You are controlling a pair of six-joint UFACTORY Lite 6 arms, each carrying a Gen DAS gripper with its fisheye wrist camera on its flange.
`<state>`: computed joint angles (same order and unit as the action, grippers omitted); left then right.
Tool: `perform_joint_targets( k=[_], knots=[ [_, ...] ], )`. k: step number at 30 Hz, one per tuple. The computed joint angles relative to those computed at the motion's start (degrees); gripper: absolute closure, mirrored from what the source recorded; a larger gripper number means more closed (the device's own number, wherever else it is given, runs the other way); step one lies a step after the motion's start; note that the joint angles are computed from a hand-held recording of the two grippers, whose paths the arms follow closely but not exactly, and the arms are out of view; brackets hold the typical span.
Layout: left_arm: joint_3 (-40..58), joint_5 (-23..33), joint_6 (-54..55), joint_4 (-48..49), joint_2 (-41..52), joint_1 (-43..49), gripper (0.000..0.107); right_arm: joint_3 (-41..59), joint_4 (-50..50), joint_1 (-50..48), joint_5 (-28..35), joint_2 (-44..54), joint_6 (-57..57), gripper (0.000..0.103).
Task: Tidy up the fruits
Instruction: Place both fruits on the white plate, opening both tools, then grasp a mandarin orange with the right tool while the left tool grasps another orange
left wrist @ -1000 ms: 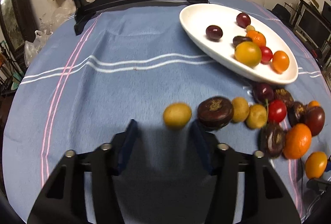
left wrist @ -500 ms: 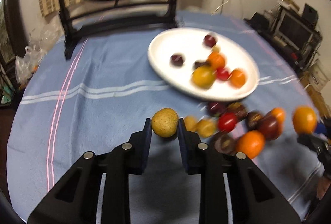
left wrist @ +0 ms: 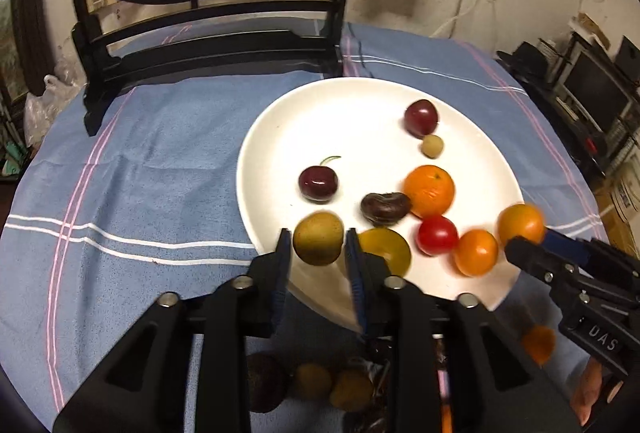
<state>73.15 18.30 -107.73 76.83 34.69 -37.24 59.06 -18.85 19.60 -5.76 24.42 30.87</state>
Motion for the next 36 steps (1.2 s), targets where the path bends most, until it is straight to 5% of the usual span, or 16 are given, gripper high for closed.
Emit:
perform_joint_targets(
  k=[3,6,20,33,36],
  knots=[
    [-5.1,1.8,-10.0,8.6,-3.8,-1.3,0.045,-4.2,-4.4,-0.7,-2.7,-3.5,3.6,0.053],
    [-9.9,2.3,-12.6,10.3,-7.6,-2.6,0.042,-10.4,6.6,0.1,-5.3,-8.1,-7.9,0.053],
    [-32.6,9.0,-31.9,18.1,-22.5,-17.0,0.028,-43.2,19.0,3.6,-9.3,-36.8,-21.3,0.043],
    [-36.1,9.8,-37.3,18.3,-20.3,-25.8,0.027,-44.3,52.6,16.9,-14.0,-29.1,-47.7,0.043],
    [-36.2,9.0,-39.3,20.2,-19.1,-25.0,0.027,-42.7,53.7,15.5,-12.7,-27.8,-49.4,0.043]
  ],
)
